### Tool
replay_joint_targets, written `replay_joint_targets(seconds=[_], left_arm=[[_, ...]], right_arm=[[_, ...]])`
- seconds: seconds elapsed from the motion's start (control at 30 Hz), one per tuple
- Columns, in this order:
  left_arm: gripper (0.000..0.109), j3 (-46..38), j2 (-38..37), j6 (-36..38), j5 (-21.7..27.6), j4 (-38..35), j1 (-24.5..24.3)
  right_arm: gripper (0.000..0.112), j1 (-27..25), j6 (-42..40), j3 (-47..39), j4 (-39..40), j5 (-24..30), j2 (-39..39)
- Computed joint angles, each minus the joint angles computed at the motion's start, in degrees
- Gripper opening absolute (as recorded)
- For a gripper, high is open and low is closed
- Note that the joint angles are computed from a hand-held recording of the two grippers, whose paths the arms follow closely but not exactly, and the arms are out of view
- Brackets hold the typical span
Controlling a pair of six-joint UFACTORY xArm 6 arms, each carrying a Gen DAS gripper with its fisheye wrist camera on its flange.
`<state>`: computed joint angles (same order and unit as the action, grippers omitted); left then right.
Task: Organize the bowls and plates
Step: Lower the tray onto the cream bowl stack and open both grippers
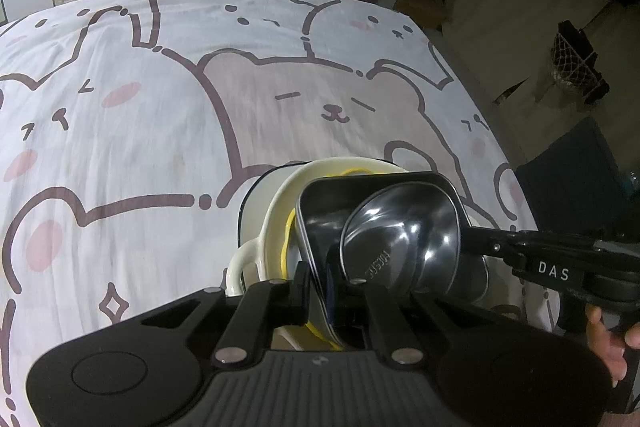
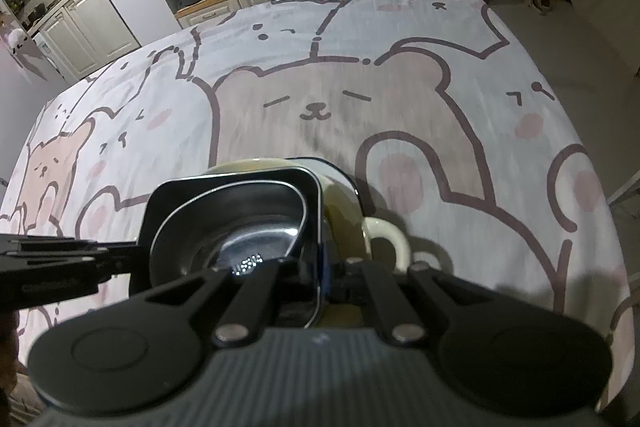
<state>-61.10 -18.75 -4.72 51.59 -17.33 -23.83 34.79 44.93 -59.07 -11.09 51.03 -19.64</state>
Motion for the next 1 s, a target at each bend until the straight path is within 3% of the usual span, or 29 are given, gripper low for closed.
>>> replay_joint_targets(seconds=[1.0], left_arm=[[0.014,1.0,-1.4,1.3,-0.6,-0.2,0.2]], right_arm=[[0.010,0.0,-0.3,-1.0,-0.1,1.2,0.8]])
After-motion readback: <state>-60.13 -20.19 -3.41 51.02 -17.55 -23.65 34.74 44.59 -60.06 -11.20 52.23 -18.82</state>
